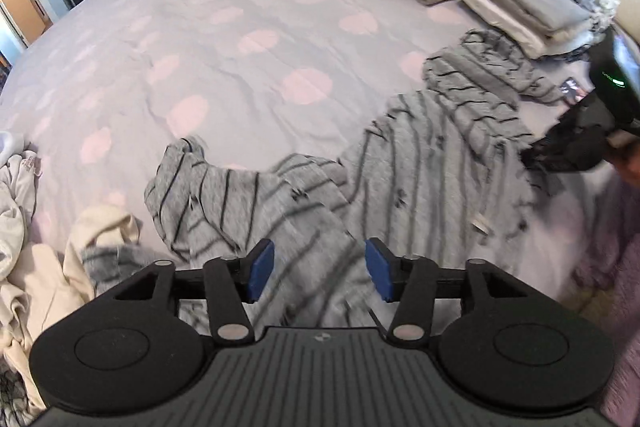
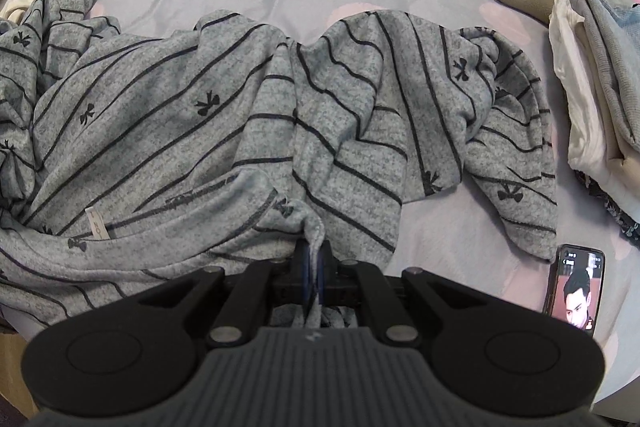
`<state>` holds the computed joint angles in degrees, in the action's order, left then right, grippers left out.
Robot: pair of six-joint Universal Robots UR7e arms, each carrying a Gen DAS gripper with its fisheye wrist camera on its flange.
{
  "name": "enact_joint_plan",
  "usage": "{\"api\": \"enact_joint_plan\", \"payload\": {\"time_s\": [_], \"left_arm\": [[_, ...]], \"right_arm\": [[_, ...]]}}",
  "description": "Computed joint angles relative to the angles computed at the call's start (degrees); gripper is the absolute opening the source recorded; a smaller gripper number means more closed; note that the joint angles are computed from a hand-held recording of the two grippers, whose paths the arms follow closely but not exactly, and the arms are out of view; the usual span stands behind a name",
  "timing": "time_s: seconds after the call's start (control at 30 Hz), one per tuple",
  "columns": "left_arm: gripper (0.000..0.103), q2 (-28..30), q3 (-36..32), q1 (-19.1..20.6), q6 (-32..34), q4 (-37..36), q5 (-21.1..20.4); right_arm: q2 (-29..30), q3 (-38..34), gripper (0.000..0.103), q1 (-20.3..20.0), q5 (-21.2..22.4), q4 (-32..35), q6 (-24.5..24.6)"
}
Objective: Fold clothes
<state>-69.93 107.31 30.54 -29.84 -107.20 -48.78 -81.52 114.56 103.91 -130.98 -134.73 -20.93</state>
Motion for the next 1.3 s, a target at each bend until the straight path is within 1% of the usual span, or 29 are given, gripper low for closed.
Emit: {"api": "enact_joint_plan", "payload": {"time_s": [0.13,0.2,0.23,0.27,0.33,0.37,0.47,0.6,0.73,0.8,0.87,0.9,1.0,1.13,1.3], "left_arm": [[0.053,3.84,-2.08,2.63,1.69,1.76,-0.48],[0.052,5.33,-2.82,3.96,0.15,2.95,-0.89],[0.037,5.74,-3.14,4.62,-0.74,3.51,-1.68],[0.014,5.94,-3.36,5.23,-2.38,3.94,-2.39],[0.003,5.26,-2.59,5.55,-4.61,2.83,-2.56],[0.001,4.73,-2.03,5.46,-5.28,2.04,-2.26],[0.001,2.08,-0.46,3.78,-7.14,1.26,0.19],[0.001,-2.77,0.48,0.21,-14.43,5.58,6.23],[0.001,-8.2,-0.22,-2.51,-25.81,16.95,10.5],[0.001,-10.47,-0.68,-3.49,-31.66,23.35,10.97],[0.001,-11.66,-0.92,-3.74,-36.5,28.77,9.83],[0.001,-11.93,-1.02,-3.76,-38.66,31.34,9.2],[0.001,-12.0,-0.36,-3.05,-41.43,35.55,5.9],[0.001,-11.78,1.54,-1.91,-40.14,36.91,1.46],[0.001,-11.78,4.78,-1.13,-35.7,35.47,-4.28]], "right_arm": [[0.11,-0.04,0.005,-0.23,0.24,-0.14,0.01],[0.15,-0.04,0.005,-0.35,0.38,-0.21,-0.02],[0.17,-0.11,0.005,-0.36,0.44,-0.2,-0.03],[0.16,-0.2,0.005,-0.35,0.53,-0.19,-0.02],[0.02,-0.38,0.005,-0.37,0.75,-0.14,0.09],[-0.17,-0.39,0.005,-0.35,0.89,-0.28,0.23],[-0.89,-0.64,0.004,-0.28,1.54,-1.13,0.98],[-1.32,-1.16,0.004,0.14,0.94,-3.77,2.74],[-1.71,-2.14,0.004,0.5,-1.21,-7.35,3.91],[-1.89,-2.64,0.004,0.38,-2.77,-9.06,4.81],[-2.01,-3.25,0.004,0.07,-4.01,-9.62,6.09],[-2.0,-3.57,0.004,-0.18,-4.19,-8.7,6.9],[-1.86,-4.31,0.004,-0.84,-4.77,-6.35,8.76],[-0.68,-3.3,0.004,-0.5,-6.96,-6.73,5.69],[-0.16,-2.54,0.004,-0.96,-7.8,-6.0,4.97]]}}
